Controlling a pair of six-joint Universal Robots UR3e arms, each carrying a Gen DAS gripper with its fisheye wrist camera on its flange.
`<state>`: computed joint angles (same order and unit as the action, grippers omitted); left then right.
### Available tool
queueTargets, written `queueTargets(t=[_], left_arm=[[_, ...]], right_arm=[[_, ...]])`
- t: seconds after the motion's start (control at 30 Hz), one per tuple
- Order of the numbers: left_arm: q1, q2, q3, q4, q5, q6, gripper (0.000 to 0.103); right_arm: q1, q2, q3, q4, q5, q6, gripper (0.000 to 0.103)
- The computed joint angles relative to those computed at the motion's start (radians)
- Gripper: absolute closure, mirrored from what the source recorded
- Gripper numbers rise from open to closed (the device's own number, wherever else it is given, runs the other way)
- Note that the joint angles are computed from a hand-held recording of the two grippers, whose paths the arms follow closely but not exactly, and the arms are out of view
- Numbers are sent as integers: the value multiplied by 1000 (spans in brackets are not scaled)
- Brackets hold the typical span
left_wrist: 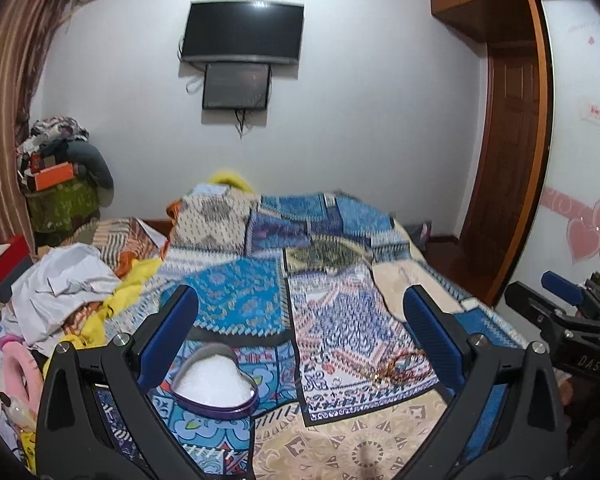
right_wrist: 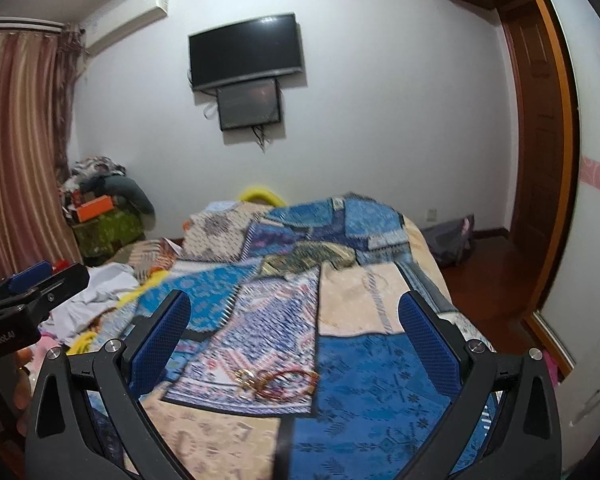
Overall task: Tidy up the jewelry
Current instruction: 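Move both grippers down toward the jewelry pile on the patterned cloth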
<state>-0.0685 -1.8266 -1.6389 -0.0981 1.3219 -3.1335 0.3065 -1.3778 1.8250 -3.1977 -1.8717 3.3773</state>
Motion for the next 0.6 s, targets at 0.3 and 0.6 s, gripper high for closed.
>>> queueTargets(t=[0.3,0.6], left_arm=[[-48,-183,151,-132,-11,57,7],[-64,-303,275,-320,-64,102,33]], right_arm=[[-86,-12,43,102,93,4,9],[-144,10,47,186,253,-53,50]])
